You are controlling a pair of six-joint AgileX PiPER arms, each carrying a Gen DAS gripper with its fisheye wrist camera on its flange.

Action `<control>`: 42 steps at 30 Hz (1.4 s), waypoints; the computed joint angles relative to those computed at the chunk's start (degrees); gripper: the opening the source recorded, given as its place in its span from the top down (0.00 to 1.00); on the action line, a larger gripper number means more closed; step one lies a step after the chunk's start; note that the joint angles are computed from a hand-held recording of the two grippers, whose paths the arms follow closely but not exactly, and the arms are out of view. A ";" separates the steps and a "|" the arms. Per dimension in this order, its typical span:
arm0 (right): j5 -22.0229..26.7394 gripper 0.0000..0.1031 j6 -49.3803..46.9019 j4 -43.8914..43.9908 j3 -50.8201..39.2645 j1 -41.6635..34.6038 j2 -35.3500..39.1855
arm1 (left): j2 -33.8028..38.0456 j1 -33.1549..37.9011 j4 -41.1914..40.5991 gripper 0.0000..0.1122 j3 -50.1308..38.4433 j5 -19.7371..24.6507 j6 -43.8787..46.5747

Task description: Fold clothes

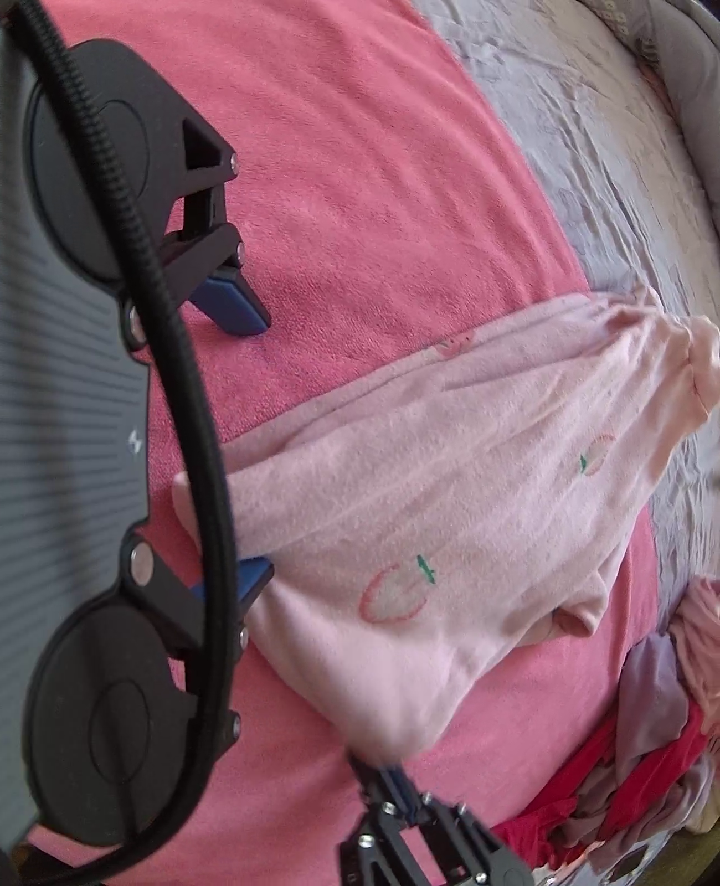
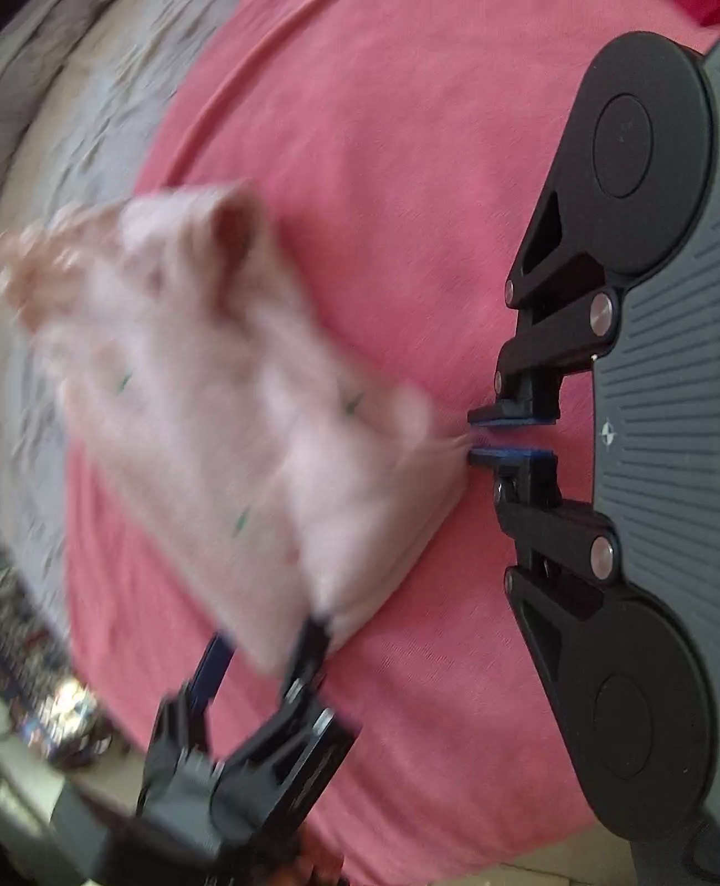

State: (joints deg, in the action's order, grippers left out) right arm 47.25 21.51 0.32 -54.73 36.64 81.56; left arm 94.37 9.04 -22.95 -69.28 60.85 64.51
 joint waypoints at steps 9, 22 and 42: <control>-2.95 0.94 4.42 -8.65 -9.64 4.24 2.23 | -0.34 -2.81 3.86 0.19 -0.40 -0.56 -5.02; 5.79 0.92 6.81 -11.10 -6.20 1.65 -0.12 | -0.35 -1.59 2.20 0.15 0.49 -1.09 -3.96; -1.43 0.58 1.01 -16.60 -8.76 5.83 1.19 | -5.57 4.57 -1.47 0.22 -1.49 2.57 -3.34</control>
State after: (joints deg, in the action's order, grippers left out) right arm 45.82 22.52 -16.28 -63.48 42.47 82.75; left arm 88.79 13.61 -24.42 -70.77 63.42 61.17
